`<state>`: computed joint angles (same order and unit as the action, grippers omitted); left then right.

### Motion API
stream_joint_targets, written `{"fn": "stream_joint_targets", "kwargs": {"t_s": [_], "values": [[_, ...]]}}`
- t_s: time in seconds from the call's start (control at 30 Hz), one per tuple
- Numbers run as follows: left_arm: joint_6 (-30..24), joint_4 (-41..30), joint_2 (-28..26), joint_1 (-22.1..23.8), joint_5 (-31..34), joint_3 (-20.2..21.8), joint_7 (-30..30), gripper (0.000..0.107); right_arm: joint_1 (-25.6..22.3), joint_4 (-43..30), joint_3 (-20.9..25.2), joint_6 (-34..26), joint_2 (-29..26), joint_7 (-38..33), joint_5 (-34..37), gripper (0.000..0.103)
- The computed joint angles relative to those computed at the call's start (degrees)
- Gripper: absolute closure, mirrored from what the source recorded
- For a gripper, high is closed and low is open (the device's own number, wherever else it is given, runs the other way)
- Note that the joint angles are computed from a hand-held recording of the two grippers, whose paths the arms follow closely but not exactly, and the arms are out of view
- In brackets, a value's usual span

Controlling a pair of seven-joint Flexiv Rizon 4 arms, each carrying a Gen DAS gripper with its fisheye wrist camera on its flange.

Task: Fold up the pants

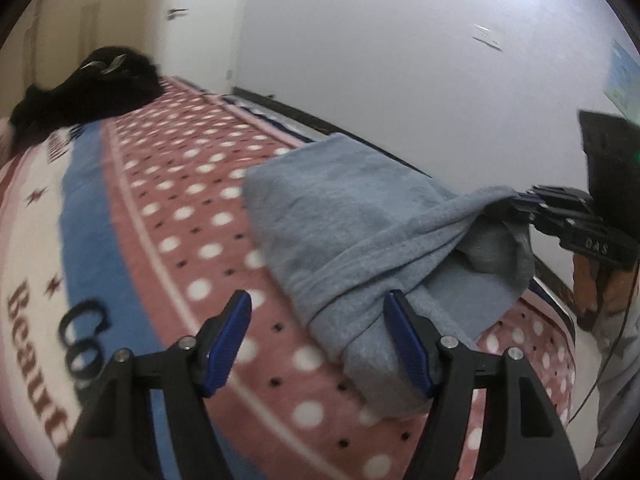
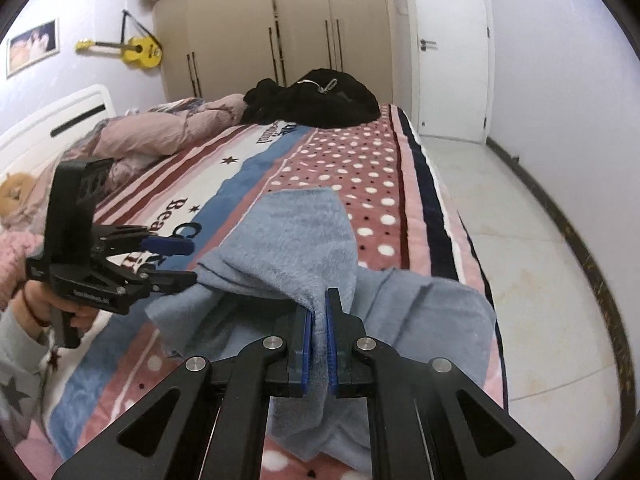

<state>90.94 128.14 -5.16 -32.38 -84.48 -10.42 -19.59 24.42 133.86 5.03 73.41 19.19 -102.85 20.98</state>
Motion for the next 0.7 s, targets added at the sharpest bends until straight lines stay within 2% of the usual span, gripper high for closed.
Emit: {"fn": "stream_joint_targets", "kwargs": {"t_s": [0.13, 0.3, 0.4, 0.57, 0.67, 0.7], "values": [[-4.09, -2.00, -2.18, 1.55, 3.89, -0.42, -0.99, 0.049, 0.60, -0.42, -2.58, -2.67, 1.29, -2.40, 2.82, 0.102], [-0.99, -2.83, -3.05, 1.18, 2.20, -1.91, 1.06, 0.061, -0.47, -0.66, -2.04, -3.84, 0.67, -3.30, 3.14, 0.102], [-1.97, -0.41, -1.39, 1.83, 10.33, -1.07, -4.66, 0.069, -0.51, -1.15, -2.69, -4.22, 0.14, -4.01, 4.78, 0.102], [-1.47, 2.48, 1.87, 0.71, 9.07, -1.31, -3.66, 0.077, -0.62, -2.42, -3.27, -5.67, -0.77, -5.54, 7.82, 0.102], [-0.55, 4.05, 1.86, 1.41, 16.76, -0.18, -10.66, 0.080, -0.73, -3.23, -3.17, -7.24, -1.04, -6.94, 9.24, 0.102], [0.15, 4.31, 1.99, 1.52, 16.42, -0.34, -11.49, 0.081, -1.14, -3.19, -2.45, -7.12, -1.19, -6.88, 8.87, 0.101]]}}
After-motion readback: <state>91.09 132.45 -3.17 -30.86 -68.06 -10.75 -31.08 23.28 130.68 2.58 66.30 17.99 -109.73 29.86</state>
